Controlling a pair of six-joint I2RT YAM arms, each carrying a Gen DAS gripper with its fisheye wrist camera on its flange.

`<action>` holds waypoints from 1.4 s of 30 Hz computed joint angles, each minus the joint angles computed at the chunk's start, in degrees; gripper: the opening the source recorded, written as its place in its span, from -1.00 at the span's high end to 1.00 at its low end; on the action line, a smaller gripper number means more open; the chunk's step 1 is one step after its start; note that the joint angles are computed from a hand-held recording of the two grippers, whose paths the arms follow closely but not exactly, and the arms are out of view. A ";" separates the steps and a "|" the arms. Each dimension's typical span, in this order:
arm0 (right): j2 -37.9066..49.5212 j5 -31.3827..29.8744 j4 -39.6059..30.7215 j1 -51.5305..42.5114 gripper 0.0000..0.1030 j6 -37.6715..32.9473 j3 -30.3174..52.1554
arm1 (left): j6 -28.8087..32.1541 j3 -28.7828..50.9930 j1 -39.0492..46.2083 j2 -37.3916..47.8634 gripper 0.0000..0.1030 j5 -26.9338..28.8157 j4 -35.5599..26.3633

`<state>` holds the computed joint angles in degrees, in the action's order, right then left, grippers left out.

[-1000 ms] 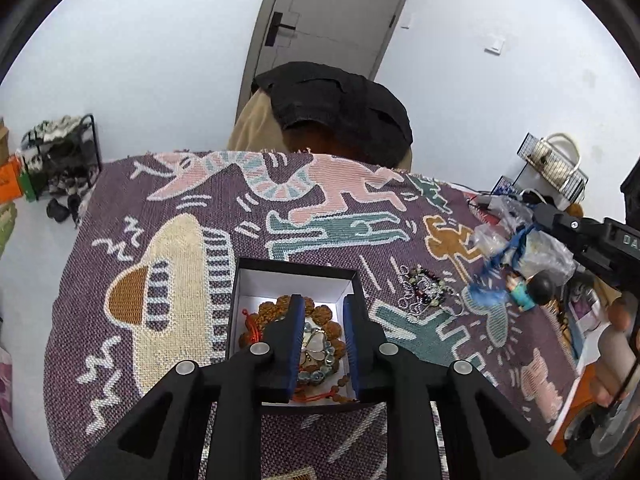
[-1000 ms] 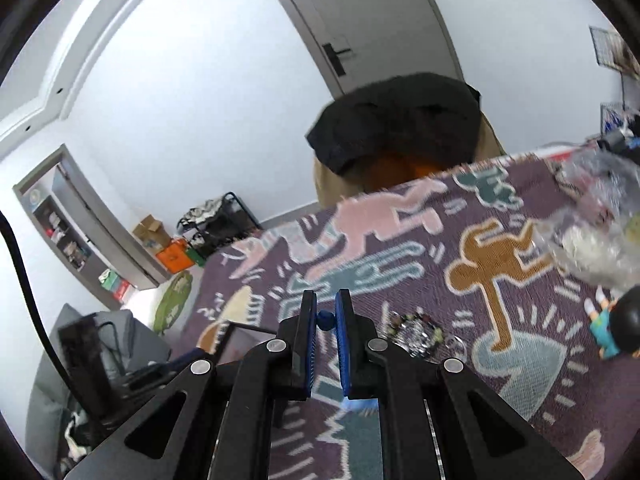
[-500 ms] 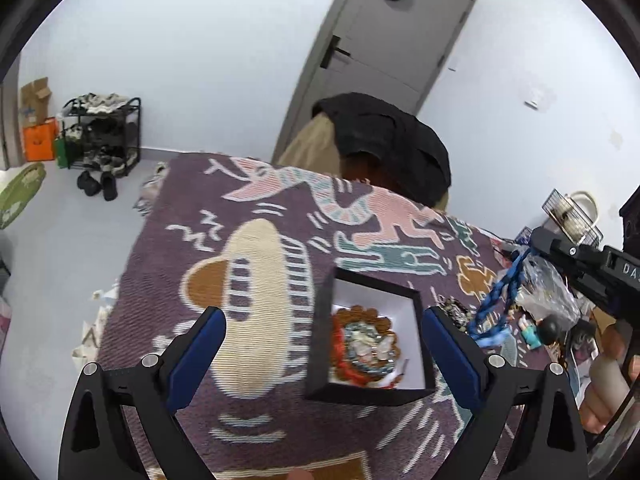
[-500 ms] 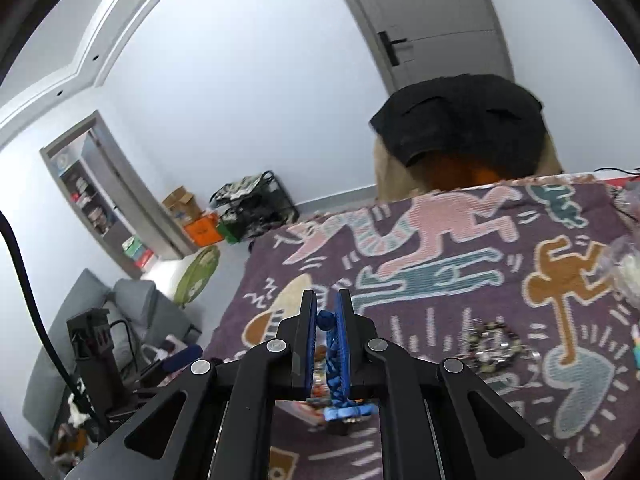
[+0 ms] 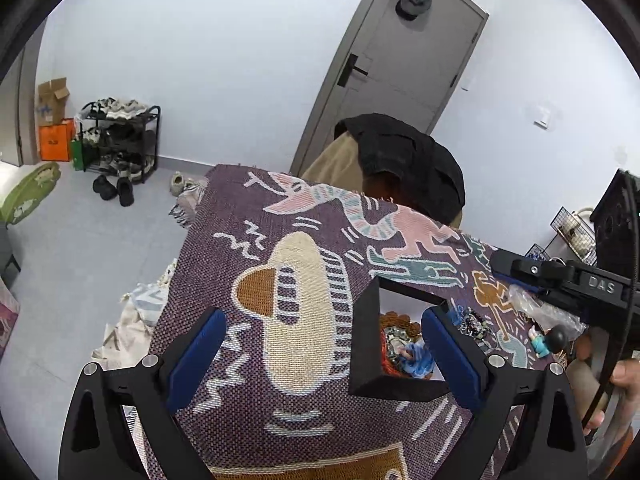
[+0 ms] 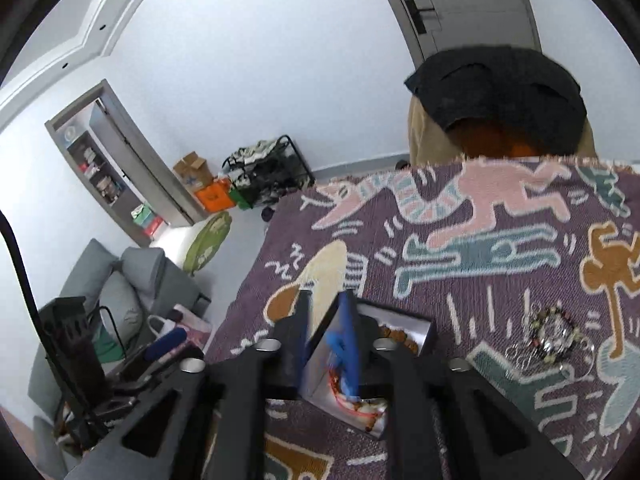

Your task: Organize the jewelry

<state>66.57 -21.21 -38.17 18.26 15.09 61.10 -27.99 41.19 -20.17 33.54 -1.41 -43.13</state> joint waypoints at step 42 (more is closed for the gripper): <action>2.03 -20.74 -12.69 -51.49 -0.47 -29.46 -5.86 | -6.36 20.90 -35.75 39.19 -0.86 -20.18 11.28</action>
<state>68.60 -41.95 -50.87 -33.23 -14.37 55.23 -34.35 62.08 -55.91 72.73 -21.59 -31.85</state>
